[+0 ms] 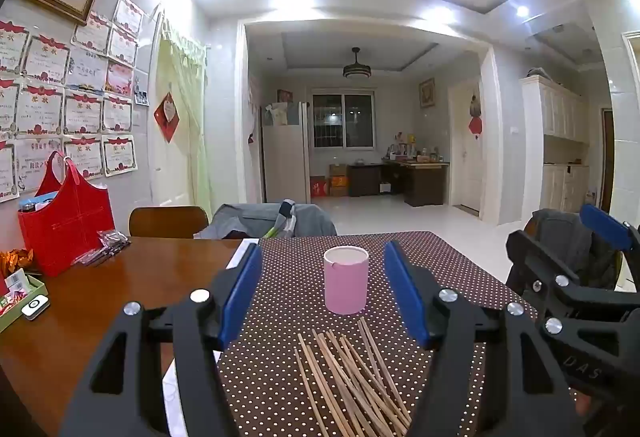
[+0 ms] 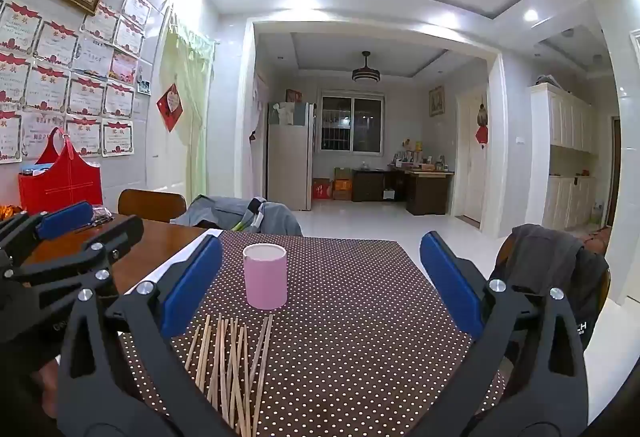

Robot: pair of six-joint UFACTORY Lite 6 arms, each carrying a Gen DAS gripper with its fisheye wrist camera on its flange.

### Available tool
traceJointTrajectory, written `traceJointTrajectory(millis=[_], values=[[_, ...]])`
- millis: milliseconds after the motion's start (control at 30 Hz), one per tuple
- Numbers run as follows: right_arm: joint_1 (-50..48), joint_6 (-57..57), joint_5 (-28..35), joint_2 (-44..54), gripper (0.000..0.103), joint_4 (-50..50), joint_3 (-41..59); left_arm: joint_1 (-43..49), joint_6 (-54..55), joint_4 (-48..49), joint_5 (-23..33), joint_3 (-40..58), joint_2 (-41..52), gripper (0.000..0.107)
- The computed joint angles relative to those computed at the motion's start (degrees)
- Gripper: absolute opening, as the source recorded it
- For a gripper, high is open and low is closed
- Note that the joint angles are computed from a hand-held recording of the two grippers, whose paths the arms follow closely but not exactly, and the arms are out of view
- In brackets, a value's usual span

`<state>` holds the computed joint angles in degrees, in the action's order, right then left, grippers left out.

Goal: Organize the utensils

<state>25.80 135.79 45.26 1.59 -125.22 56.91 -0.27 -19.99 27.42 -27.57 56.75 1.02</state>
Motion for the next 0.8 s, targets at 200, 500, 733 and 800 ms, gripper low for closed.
traceJointTrajectory(millis=[200,500,733,800], values=[[-0.2,0.1,-0.3,0.0,0.097,-0.1,0.1,0.0,-0.1,0.0,-0.2,0.0,0.0,0.063],[-1.7,1.2,-1.6,-0.6,0.097,-1.4,-0.5,0.0,-0.3,0.2,0.1,0.1,0.0,0.063],[-1.3,1.3,-1.5,-0.5,0.097,-0.9,-0.3,0.0,-0.4,0.3,0.1,0.2,0.1,0.063],[-1.3,0.9,-1.6,-0.5,0.097,-0.5,-0.1,-0.2,0.0,-0.2,0.1,0.3,0.2,0.063]])
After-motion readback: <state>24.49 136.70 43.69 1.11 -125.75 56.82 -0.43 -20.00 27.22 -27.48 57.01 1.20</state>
